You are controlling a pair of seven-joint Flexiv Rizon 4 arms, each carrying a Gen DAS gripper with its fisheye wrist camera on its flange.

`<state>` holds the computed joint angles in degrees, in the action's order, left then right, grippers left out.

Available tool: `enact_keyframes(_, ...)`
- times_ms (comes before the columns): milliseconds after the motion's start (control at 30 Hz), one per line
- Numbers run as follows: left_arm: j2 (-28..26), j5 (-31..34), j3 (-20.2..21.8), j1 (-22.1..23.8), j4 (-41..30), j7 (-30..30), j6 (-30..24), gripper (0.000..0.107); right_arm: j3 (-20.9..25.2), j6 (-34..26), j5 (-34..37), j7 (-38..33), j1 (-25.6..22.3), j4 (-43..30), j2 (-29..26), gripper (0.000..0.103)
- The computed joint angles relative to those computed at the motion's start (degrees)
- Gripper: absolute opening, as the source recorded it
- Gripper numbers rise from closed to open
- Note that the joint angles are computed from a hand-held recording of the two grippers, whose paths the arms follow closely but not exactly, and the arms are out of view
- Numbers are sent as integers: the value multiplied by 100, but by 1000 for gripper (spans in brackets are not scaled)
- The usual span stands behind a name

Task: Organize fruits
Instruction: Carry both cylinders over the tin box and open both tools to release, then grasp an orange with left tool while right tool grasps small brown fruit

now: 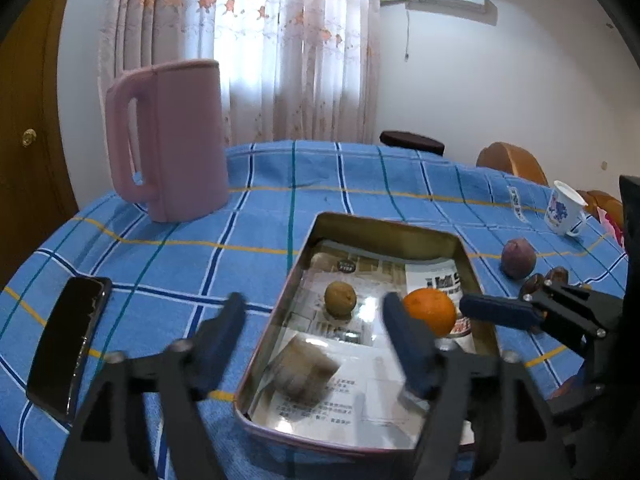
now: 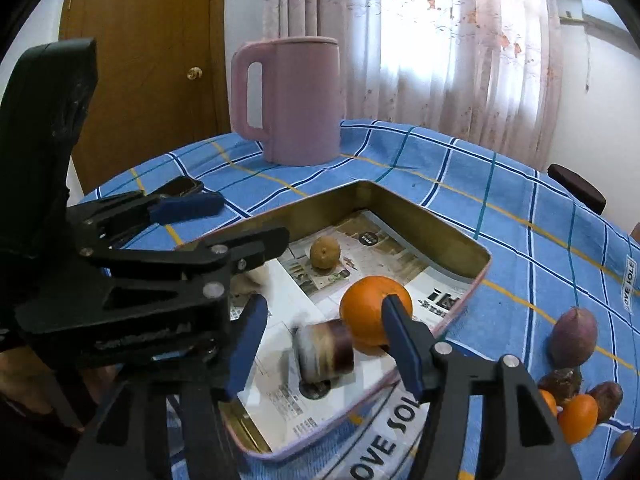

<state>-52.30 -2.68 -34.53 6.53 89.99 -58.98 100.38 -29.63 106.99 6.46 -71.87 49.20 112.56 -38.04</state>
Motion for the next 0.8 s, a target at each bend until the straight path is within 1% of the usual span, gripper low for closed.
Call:
enact_keyframes(33, 27, -4, 7, -8, 31, -29, 54, 77, -131, 66, 71, -6, 122, 76, 1, 61)
enact_keyframes(100, 33, 87, -241, 161, 157, -62, 159, 77, -395, 189, 246, -71, 378, 263, 23, 61)
enact_keyframes(167, 28, 212, -410, 266, 243, -123, 291, 81, -787, 393, 558, -212, 766, 604, 71, 61)
enact_keyframes(233, 33, 396, -587, 351, 348, -182, 405, 86, -1133, 547, 929, -351, 1100, 935, 127, 61)
enact_keyframes(300, 1, 617, -807, 419, 415, -195, 421, 87, -1392, 647, 1279, -468, 1317, 1250, 234, 61)
enact_keyframes(400, -17, 787, -953, 369, 430, -163, 323, 87, -2145, 593, 1828, -469, 1835, 1698, 190, 61)
enact_keyframes(467, 4, 820, -932, 204, 407, -76, 206, 87, -2675, 470, 2042, -290, 2114, 1946, 47, 61)
enact_keyframes(567, 6, 760, -925, -25, 358, 139, -47, 87, -3106, 377, 2166, 125, 2163, 2235, -57, 61)
enact_keyframes(633, 13, 653, -908, -171, 331, 305, -184, 87, -3277, 278, 2163, 386, 2151, 2326, -150, 61)
enact_keyframes(800, 19, 189, -670, -627, 92, 630, -626, 87, -3138, 131, 1875, 868, 1716, 2432, -2, 61)
